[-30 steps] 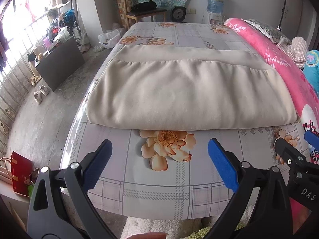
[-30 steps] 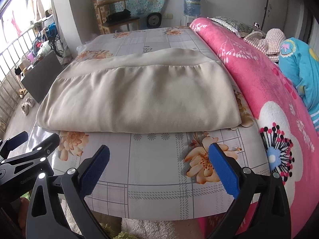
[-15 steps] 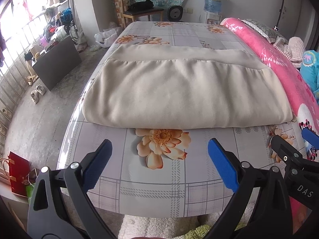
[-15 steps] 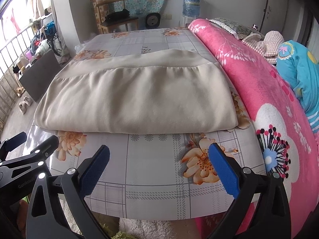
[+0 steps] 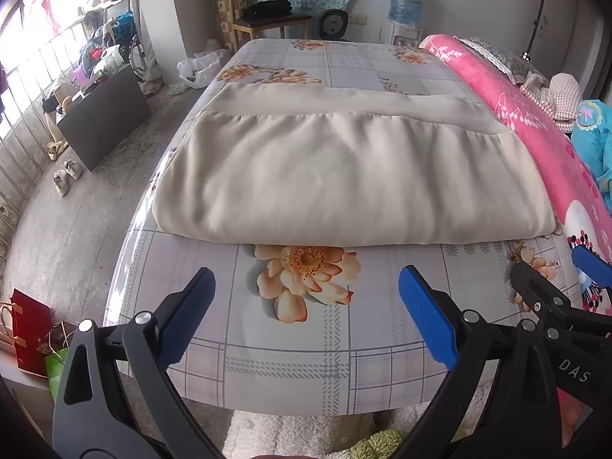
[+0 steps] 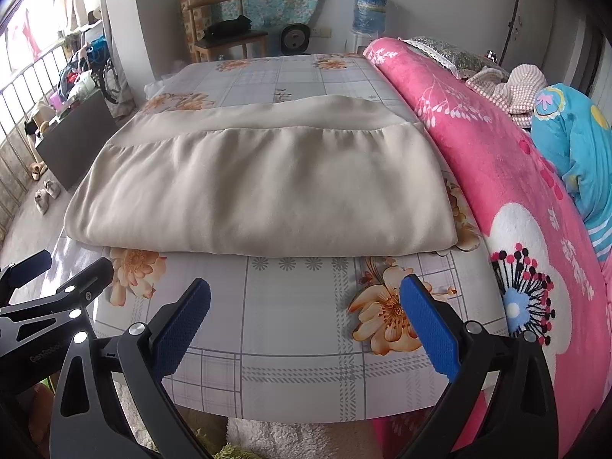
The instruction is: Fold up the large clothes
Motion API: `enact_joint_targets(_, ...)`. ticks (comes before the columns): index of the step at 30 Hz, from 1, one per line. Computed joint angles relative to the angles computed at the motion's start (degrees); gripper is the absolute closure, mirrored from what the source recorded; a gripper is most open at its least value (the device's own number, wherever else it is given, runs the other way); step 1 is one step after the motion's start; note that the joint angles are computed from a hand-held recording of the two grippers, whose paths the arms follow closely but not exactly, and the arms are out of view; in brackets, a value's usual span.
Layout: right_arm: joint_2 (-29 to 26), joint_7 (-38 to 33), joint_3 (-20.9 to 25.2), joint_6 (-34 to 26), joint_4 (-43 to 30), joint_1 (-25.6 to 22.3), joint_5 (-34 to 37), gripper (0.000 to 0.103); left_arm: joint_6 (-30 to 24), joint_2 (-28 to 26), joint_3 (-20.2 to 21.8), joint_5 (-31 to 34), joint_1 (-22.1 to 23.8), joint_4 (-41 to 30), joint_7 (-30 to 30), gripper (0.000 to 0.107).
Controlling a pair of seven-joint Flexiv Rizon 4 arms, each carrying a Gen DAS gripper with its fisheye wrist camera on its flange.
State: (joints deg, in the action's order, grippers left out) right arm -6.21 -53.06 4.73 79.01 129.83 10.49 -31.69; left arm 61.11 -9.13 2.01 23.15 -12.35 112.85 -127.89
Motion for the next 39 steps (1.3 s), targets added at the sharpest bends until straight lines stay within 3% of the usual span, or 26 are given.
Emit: enact_joint_targets(39,-0.1,-0.1,0.1,-1.2,-0.5,-0.1,0.1,0.006,0.8,-0.5,-0.1,-2.0,-0.1,0.6,1.1,0.014)
